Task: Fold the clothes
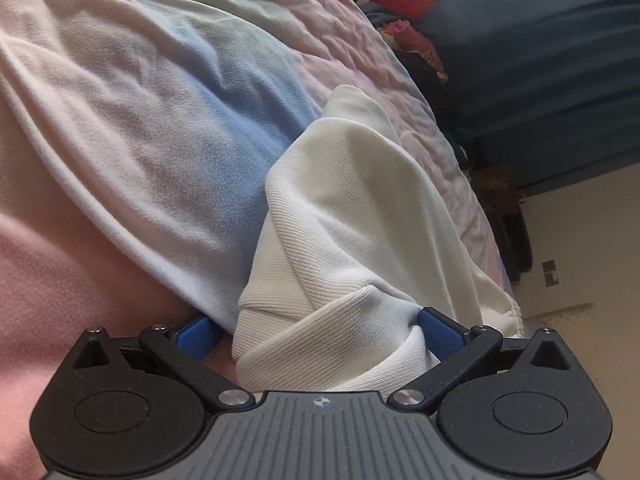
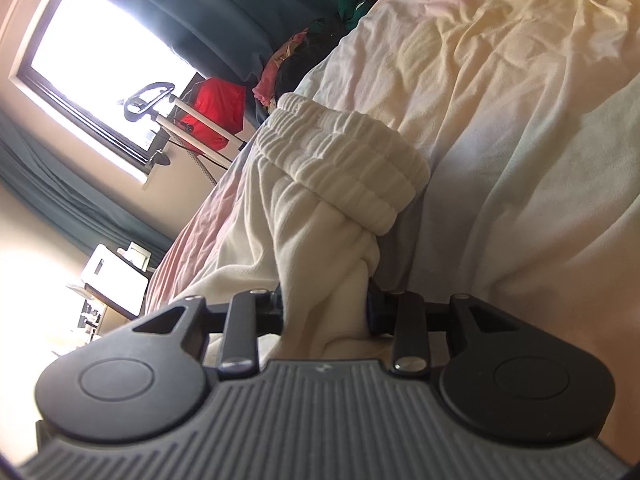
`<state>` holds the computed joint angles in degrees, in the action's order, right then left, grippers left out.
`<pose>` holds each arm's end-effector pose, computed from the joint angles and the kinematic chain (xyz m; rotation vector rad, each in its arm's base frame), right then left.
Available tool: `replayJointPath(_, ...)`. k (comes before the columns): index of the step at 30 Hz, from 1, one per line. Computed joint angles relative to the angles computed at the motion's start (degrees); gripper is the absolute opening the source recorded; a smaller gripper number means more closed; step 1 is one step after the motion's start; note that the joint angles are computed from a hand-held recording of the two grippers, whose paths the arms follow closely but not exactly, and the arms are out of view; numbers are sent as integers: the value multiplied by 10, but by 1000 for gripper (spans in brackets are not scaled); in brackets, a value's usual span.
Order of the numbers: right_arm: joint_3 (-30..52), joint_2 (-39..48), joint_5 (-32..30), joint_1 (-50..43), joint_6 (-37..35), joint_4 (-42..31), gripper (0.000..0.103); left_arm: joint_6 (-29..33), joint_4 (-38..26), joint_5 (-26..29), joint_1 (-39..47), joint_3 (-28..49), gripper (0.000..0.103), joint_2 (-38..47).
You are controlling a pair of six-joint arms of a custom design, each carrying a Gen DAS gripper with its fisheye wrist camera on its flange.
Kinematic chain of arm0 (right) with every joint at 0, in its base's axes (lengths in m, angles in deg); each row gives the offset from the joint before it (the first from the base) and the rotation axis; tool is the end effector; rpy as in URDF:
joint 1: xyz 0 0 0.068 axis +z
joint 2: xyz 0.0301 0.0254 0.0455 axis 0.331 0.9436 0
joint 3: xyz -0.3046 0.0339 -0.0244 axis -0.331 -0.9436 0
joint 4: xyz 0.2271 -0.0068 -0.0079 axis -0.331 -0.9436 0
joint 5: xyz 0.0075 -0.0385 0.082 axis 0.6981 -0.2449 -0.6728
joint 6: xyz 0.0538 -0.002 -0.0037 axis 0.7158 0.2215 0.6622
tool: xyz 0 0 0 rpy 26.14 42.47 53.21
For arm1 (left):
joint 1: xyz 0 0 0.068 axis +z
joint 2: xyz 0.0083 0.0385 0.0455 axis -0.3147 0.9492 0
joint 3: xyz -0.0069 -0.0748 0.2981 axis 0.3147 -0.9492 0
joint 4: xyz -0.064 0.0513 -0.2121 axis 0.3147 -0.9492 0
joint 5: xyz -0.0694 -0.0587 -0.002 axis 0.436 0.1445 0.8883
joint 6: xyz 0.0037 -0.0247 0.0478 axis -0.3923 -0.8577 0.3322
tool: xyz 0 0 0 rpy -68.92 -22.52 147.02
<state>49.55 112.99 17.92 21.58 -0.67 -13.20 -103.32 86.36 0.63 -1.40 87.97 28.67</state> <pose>0.2991 0.0171 0.1479 0.8032 1.9956 0.7136 0.3357 0.0763 0.1553 -0.4931 2.4418 -1.0128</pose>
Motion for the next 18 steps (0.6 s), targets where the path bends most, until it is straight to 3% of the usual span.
replayJointPath(9, 6, -16, 19, 11, -4, -9, 37, 7, 36, 37, 1, -36, 103, -4)
replayJointPath(13, 11, -32, 46, 30, -32, -7, 37, 22, 27, 30, 1, -33, 103, -2)
replayJointPath(18, 24, -29, 43, 26, -37, -29, 36, 6, 68, 24, -5, -54, 102, -5)
